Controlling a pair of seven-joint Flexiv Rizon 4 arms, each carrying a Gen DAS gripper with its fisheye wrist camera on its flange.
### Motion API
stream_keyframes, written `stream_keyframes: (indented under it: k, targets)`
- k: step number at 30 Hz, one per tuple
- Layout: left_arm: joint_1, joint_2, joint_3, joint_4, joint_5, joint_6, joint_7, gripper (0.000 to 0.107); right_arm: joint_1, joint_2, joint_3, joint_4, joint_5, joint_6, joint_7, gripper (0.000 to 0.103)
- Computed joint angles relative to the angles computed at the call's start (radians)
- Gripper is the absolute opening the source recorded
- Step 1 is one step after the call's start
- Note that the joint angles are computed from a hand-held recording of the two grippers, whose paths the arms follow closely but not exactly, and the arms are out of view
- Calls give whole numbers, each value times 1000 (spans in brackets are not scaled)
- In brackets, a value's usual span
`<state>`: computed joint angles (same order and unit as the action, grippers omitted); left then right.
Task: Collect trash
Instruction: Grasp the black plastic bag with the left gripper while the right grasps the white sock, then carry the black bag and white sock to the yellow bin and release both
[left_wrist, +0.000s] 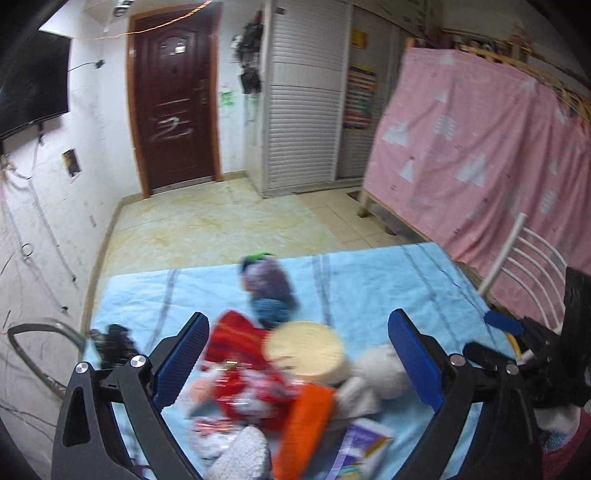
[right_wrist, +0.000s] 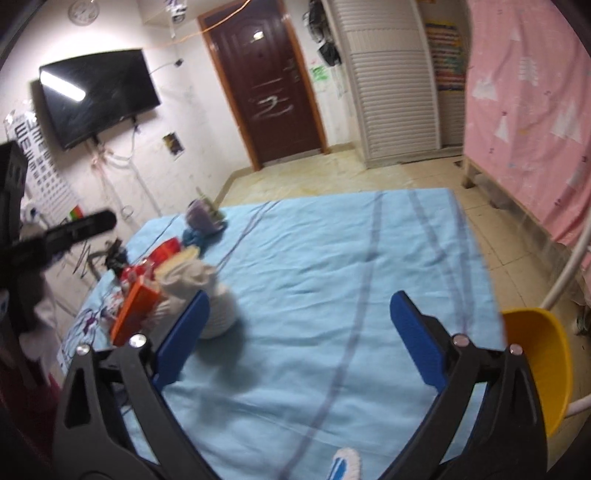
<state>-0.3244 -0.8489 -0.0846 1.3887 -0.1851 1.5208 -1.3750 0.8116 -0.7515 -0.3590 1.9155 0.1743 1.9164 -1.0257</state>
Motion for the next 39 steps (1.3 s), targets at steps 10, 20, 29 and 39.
stream_keyframes:
  k: [10,20,29,39]
  targets:
    - [50,-1,64,53,-3,44,-33,91,-77,-20,104,-101,-125,-89,21,97]
    - [63,-57,172,-4,-20,-22,-147,91,-136,-71,167,-216,-278,-208,92,97]
    - [171,-127,22,-80,-44,-124,-93,89,-121,-89,130,-238,-377,-287,187,90]
    - [170,-157,-7,-113,-46,-158,-54,24,-101,-97,97,-220,-406,-234,226,59]
